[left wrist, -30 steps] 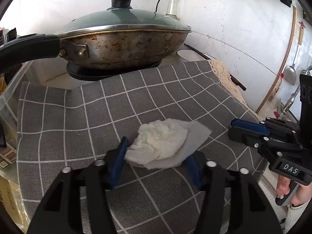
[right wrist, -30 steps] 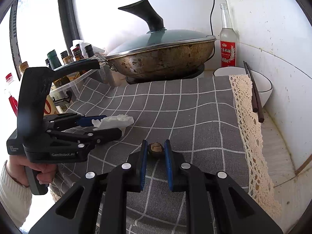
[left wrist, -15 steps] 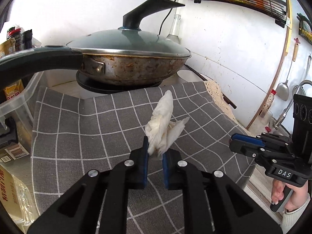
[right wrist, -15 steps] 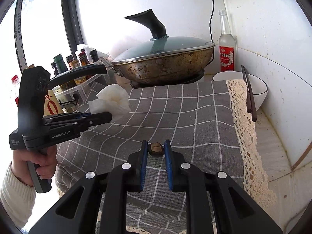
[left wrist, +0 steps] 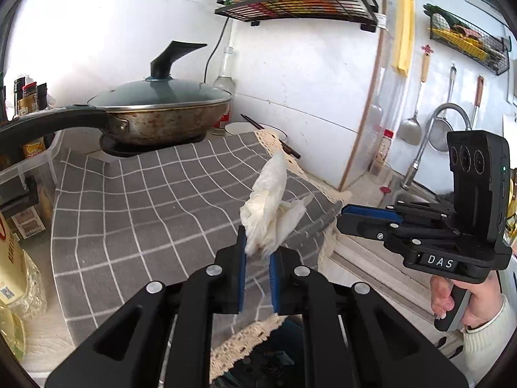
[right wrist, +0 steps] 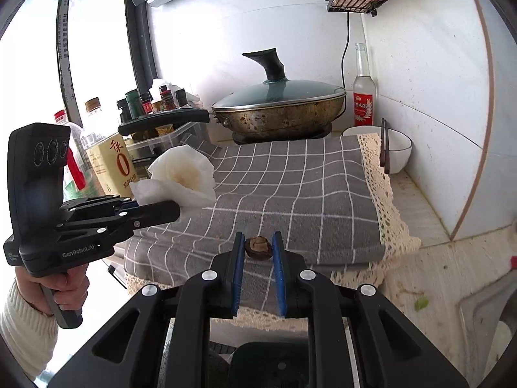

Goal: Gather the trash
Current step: 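Carry the tissue and nut shell down over the green bin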

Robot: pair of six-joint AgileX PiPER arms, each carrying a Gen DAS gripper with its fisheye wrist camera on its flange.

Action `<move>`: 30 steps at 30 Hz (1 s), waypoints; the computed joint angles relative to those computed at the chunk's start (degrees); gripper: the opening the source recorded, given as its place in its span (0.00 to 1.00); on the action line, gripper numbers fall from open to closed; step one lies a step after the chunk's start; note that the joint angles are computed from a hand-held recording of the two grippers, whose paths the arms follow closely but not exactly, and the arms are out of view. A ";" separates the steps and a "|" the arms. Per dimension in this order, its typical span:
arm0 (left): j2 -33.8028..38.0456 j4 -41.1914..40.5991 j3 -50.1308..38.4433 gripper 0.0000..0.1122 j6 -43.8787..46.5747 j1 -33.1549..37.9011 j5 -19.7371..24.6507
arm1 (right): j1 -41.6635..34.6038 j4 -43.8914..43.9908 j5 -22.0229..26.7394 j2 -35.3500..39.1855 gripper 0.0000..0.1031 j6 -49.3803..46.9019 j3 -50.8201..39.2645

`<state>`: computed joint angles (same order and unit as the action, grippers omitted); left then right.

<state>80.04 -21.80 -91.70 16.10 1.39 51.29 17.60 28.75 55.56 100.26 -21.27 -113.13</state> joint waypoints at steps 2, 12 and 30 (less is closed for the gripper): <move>-3.26 0.14 5.65 0.12 -0.37 -1.78 -1.48 | -0.16 0.68 -2.67 -4.64 0.16 -1.49 8.12; -13.46 1.74 34.41 0.12 -4.94 -10.92 -12.75 | 0.56 2.42 -14.41 -19.26 0.16 -7.53 42.04; 4.61 -22.58 53.63 0.12 20.12 -9.34 -27.63 | 1.15 13.53 -28.89 -6.26 0.16 -19.12 61.21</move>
<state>84.66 -44.39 -38.07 36.22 -7.95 23.66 18.75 42.28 26.67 93.99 -40.39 -51.93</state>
